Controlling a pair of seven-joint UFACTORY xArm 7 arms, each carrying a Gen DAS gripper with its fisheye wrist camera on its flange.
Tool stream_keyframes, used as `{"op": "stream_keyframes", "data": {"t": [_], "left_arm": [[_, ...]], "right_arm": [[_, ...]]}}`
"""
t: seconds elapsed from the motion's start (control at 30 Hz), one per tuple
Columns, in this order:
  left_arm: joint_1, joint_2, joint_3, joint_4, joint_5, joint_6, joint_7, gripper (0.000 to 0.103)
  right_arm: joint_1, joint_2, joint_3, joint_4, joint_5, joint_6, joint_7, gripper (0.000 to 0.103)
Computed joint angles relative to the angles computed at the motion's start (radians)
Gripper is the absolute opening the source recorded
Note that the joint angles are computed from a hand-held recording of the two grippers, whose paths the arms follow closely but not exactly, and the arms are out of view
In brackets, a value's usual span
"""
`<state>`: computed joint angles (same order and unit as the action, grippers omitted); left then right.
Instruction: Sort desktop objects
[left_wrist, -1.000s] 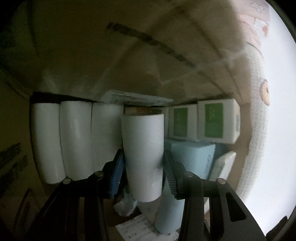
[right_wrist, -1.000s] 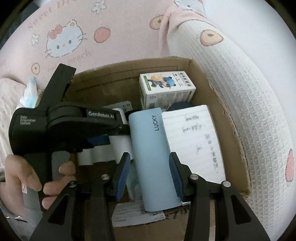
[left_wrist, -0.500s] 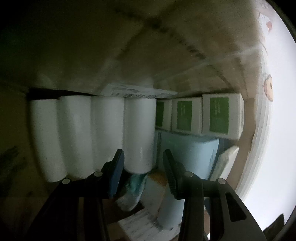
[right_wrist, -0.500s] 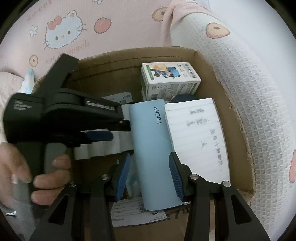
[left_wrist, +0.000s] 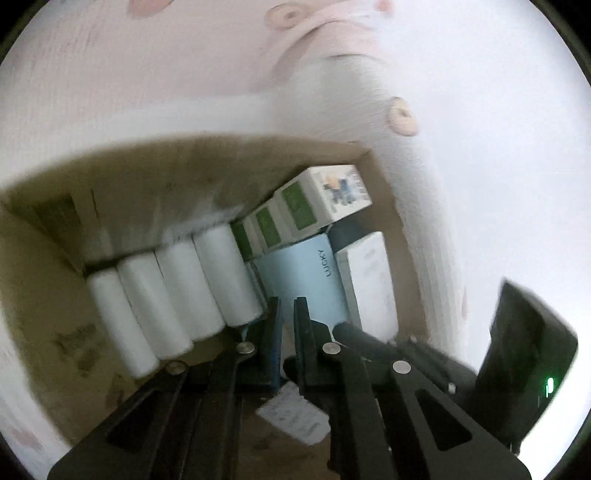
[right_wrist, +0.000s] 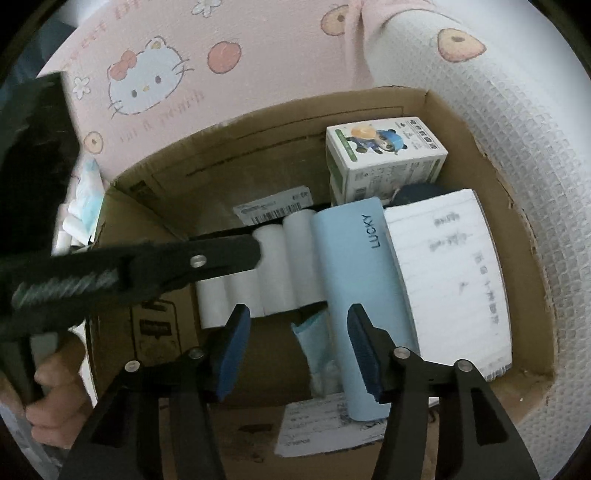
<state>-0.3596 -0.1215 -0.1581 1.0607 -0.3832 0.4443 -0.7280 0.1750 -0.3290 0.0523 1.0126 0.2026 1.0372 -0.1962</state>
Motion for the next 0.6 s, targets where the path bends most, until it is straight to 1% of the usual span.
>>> {"op": "stream_keyframes", "data": {"t": [0.03,0.13,0.17,0.2,0.23,0.27,0.33,0.4,0.43,0.47,0.5,0.57,0.6], "left_arm": [[0.008,0.024,-0.03,0.008,0.037,-0.031,-0.034,0.006],[0.005,-0.041,-0.009,-0.058,0.077,-0.059,-0.021,0.006],[0.014,-0.059,-0.009,-0.073,0.105,-0.06,-0.027,0.006],[0.018,-0.083,-0.023,-0.117,0.134,-0.084,-0.052,0.006],[0.02,-0.14,-0.028,-0.168,0.153,-0.085,-0.068,0.006],[0.021,-0.159,-0.02,-0.186,0.16,-0.093,-0.063,0.006],[-0.006,-0.182,0.014,-0.215,0.124,-0.114,-0.013,0.006],[-0.032,-0.225,0.055,-0.253,0.071,-0.12,0.046,0.006],[-0.047,-0.24,0.074,-0.272,0.04,-0.143,0.075,0.006],[-0.059,-0.26,0.09,-0.29,0.015,-0.156,0.099,0.006],[-0.07,-0.278,0.106,-0.307,-0.009,-0.17,0.121,0.006],[-0.09,-0.303,0.132,-0.332,-0.048,-0.194,0.16,0.006],[-0.11,-0.315,0.154,-0.348,-0.075,-0.216,0.192,0.006]], "right_arm": [[0.002,0.004,0.003,0.002,0.001,-0.002,0.006,0.052],[0.019,0.013,0.006,0.004,0.037,-0.006,0.004,0.052],[0.028,0.015,0.007,0.003,0.051,-0.017,-0.01,0.052],[0.034,0.02,0.01,0.003,0.058,-0.031,-0.016,0.052],[0.038,0.023,0.014,0.002,0.062,-0.046,-0.015,0.052],[0.041,0.03,0.018,0.003,0.067,-0.058,-0.005,0.052],[0.045,0.059,0.017,0.028,0.09,-0.045,0.023,0.052],[0.047,0.1,0.019,0.051,0.11,-0.042,0.051,0.041],[0.047,0.115,0.028,0.059,0.098,-0.045,0.068,0.03],[0.047,0.127,0.04,0.067,0.067,-0.044,0.087,0.025],[0.049,0.15,0.059,0.078,0.013,-0.051,0.109,0.023],[0.058,0.177,0.102,0.09,-0.142,-0.058,0.167,0.021],[0.065,0.193,0.109,0.104,-0.181,-0.041,0.184,0.021]]}}
